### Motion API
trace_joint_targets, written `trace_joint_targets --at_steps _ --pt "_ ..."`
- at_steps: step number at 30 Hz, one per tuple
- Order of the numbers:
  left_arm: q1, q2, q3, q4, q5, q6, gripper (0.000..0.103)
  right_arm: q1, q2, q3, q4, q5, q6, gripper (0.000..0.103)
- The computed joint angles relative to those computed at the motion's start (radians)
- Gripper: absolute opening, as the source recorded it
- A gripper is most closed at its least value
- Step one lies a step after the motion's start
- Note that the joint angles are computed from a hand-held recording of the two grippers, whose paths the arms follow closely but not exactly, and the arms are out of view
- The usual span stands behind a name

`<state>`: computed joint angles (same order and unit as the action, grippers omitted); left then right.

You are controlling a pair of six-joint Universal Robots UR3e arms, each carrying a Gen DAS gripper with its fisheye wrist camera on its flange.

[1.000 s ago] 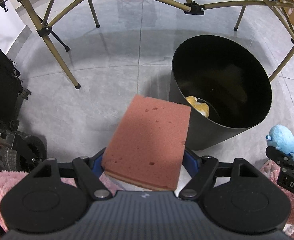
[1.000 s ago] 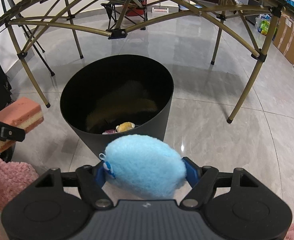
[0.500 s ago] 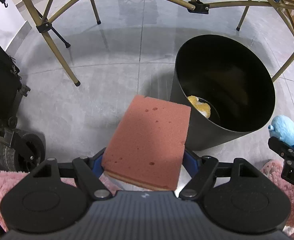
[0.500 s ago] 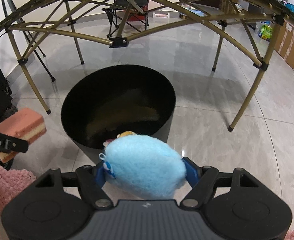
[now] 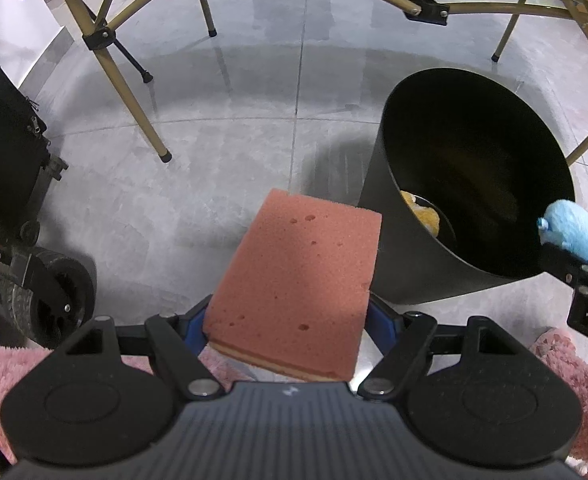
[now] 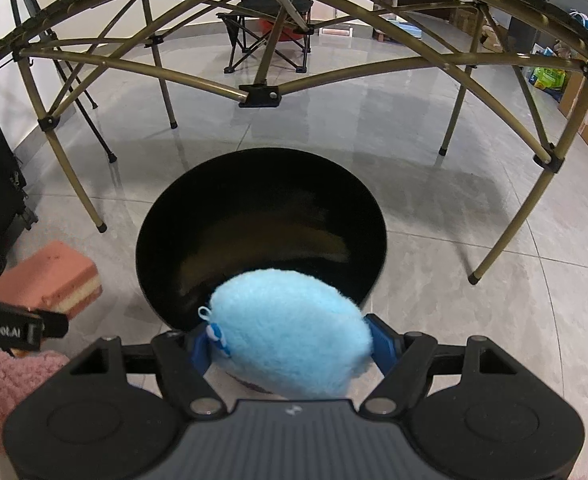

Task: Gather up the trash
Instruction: 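Open the right tool over the bin to drop the light-blue plush toy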

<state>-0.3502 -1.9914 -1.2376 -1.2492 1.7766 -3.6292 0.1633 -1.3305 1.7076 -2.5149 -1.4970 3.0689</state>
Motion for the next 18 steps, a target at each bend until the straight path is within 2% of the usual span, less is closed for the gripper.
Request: trace_joint_targets --at_steps 9,18 --pt "0.032 -0.013 0.0 0.004 -0.009 0.001 0.077 0.045 0.145 -0.209 0.066 -0.006 0.035 0.074" --pt "0.06 -0.045 0.02 0.004 -0.009 0.0 0.077 0.071 0.325 -0.476 0.202 -0.029 0.092 0.074"
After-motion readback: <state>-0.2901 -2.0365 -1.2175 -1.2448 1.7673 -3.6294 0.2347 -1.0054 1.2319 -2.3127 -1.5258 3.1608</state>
